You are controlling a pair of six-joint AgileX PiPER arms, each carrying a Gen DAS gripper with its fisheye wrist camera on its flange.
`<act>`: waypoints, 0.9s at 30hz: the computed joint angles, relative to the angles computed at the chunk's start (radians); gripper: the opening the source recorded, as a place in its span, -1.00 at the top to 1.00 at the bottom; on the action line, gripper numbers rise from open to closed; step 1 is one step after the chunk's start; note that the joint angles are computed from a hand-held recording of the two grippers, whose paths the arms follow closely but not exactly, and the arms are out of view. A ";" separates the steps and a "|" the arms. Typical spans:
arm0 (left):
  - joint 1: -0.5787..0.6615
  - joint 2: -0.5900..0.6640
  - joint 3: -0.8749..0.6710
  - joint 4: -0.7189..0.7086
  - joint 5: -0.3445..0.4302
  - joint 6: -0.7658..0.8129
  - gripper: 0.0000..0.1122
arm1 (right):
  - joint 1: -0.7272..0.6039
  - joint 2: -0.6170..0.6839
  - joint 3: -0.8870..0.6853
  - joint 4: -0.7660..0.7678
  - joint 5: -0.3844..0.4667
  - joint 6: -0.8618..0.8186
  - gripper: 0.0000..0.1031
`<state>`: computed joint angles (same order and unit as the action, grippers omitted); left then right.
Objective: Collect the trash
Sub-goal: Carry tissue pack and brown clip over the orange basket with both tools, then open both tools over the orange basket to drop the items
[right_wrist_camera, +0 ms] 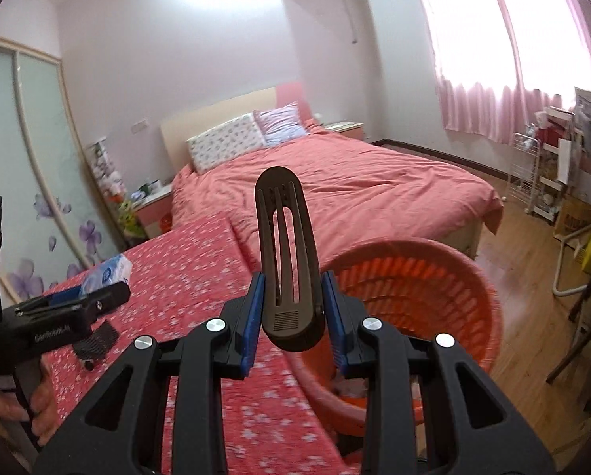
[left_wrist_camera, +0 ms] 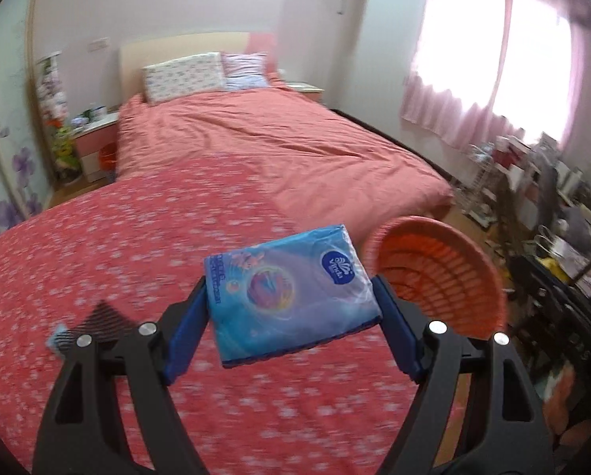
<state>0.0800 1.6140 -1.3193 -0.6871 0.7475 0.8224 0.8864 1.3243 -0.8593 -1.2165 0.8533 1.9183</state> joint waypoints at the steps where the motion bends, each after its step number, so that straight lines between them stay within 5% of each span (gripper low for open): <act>1: -0.017 -0.002 0.006 -0.003 -0.004 -0.001 -0.38 | -0.003 -0.016 0.019 -0.006 0.008 0.016 0.42; 9: -0.229 0.001 0.056 -0.039 -0.063 -0.007 -0.38 | -0.108 -0.071 0.105 -0.031 -0.038 0.070 0.42; 16: -0.327 0.086 0.013 -0.009 -0.099 -0.063 -0.38 | -0.270 -0.092 0.170 -0.044 -0.204 0.104 0.42; 24: -0.392 0.177 -0.043 0.036 -0.115 -0.119 -0.39 | -0.341 -0.098 0.199 -0.031 -0.289 0.103 0.41; 27: -0.402 0.215 -0.066 0.062 -0.114 -0.146 -0.42 | -0.433 -0.105 0.216 -0.012 -0.415 0.089 0.40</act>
<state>-0.3215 1.8288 -1.3852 -0.6248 0.6335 0.6764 0.4534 1.2196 -0.6437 -1.2288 0.4380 2.0068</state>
